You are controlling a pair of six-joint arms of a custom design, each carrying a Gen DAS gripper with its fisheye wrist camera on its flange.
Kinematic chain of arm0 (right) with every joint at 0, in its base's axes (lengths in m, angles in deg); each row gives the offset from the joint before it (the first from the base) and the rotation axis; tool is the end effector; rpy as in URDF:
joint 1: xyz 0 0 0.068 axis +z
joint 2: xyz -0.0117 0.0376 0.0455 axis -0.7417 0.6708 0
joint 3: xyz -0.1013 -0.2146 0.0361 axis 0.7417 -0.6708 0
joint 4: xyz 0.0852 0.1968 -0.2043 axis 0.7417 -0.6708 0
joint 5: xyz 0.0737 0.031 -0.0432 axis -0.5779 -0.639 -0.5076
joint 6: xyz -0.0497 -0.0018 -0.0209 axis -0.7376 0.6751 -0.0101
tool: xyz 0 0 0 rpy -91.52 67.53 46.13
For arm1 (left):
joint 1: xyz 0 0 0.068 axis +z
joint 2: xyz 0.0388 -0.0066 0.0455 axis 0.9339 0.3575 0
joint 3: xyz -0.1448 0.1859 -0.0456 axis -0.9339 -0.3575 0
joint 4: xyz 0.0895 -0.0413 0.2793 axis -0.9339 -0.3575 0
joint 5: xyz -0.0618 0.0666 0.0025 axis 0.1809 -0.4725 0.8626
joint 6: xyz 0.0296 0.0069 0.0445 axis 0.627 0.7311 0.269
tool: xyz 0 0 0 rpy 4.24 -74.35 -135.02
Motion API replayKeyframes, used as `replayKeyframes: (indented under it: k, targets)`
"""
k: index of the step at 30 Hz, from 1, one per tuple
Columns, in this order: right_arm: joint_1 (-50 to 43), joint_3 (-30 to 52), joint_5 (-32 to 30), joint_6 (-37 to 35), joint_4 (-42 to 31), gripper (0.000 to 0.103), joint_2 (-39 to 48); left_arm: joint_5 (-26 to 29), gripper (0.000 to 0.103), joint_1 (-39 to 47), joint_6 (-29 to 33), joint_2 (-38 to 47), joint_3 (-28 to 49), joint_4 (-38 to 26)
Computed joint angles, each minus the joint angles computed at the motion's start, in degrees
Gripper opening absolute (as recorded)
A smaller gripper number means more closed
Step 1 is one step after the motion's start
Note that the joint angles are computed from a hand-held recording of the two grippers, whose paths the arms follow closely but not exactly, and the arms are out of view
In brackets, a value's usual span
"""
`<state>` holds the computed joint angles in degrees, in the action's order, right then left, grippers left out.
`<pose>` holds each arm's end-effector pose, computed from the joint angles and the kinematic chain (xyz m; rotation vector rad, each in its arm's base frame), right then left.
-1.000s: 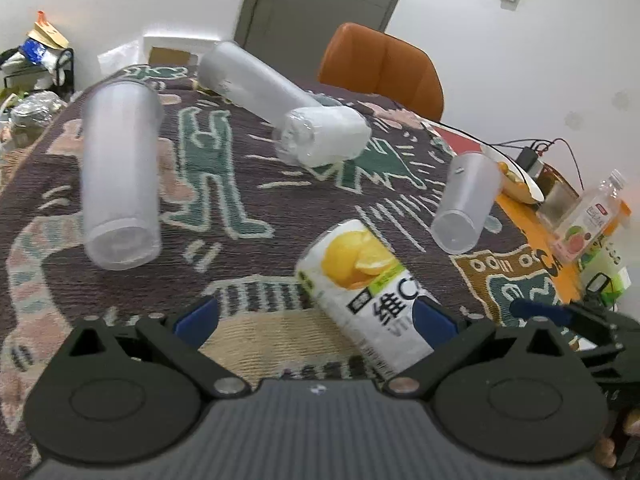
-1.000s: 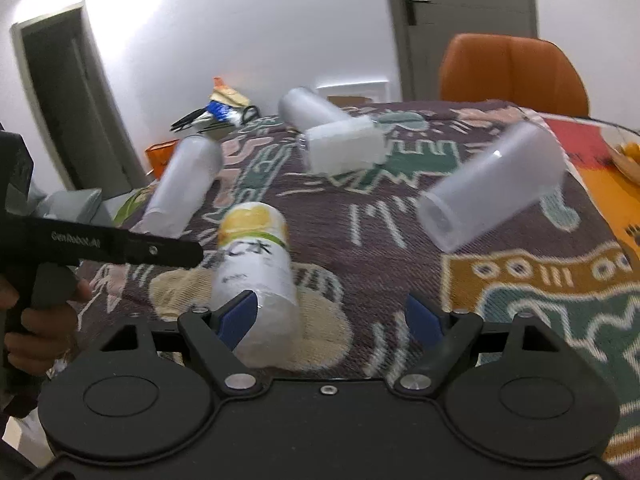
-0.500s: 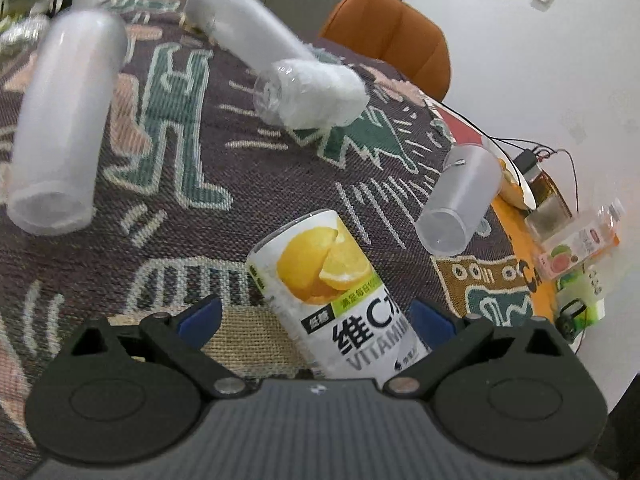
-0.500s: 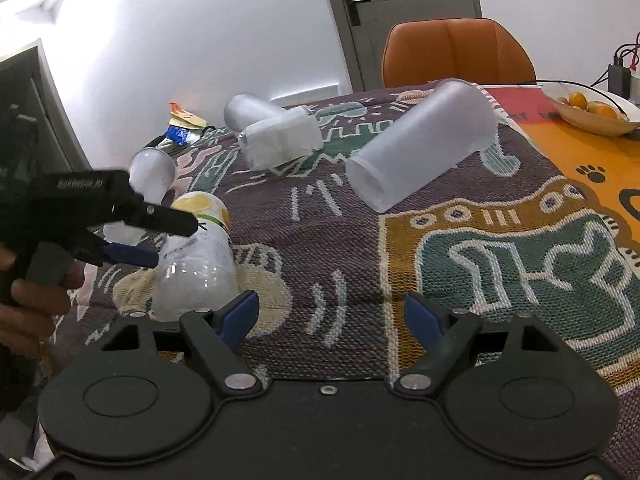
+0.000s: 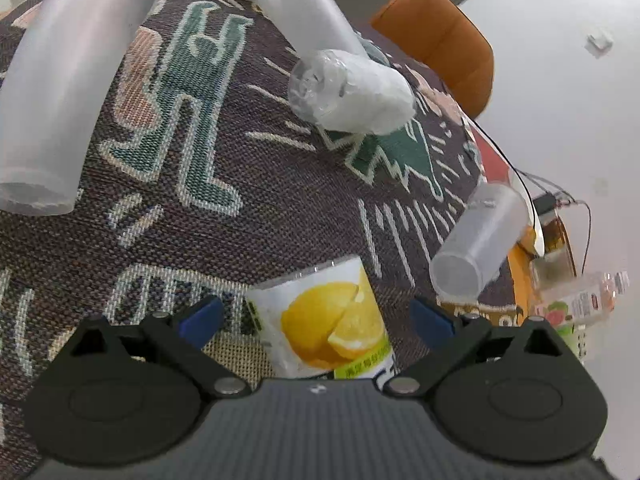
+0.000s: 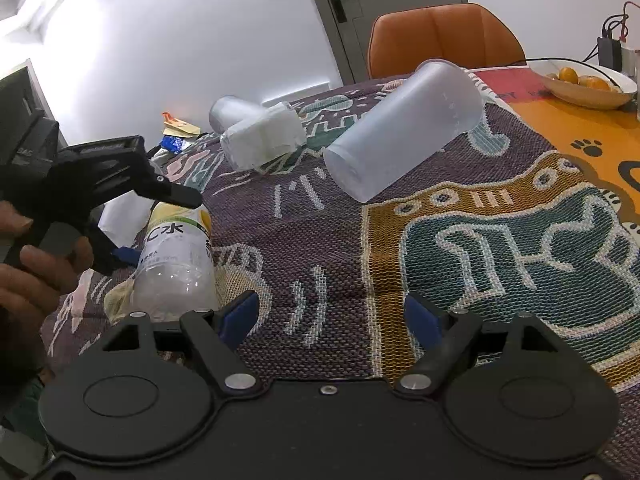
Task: Flip cup upright
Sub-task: 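Rotate the held lemon-label bottle upright with the right gripper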
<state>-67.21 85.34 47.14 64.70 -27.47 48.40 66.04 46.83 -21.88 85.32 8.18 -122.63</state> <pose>0.2399 -0.0588 0.1891 -0.2698 2.2141 0.5568 0.2889 -0.1235 0.2439 -0.5414 2.5149 -0.6945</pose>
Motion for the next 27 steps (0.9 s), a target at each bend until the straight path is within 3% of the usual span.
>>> replayKeyframes:
  k: [5, 8, 9, 10, 16, 27]
  targets:
    - [0.9, -0.6, 0.5, 0.6, 0.9, 0.081, -0.1, 0.5, 0.091, 0.9, -2.8, 1.2, 1.2, -0.1]
    - [1.4, -0.6, 1.0, 0.9, 1.1, 0.081, -0.4, 1.5, 0.08, 1.2, -4.1, 1.8, 2.0, -1.1]
    - [1.6, -0.8, 1.2, 1.0, 1.3, 0.081, -0.5, 2.5, 0.068, 1.4, -4.4, 2.2, 2.4, -1.4]
    - [1.6, -0.7, 1.1, 1.1, 1.2, 0.081, -0.5, 4.0, 0.063, 1.8, -4.3, 2.7, 2.8, -1.5]
    - [2.1, -1.1, 1.3, 1.2, 1.0, 0.081, -1.3, 3.7, 0.062, 1.5, -5.0, 2.0, 1.7, -0.2]
    - [1.9, -0.6, -0.4, 4.4, 1.6, 0.08, -1.6, -6.3, 0.06, -3.5, -0.3, -8.4, -2.8, 1.4]
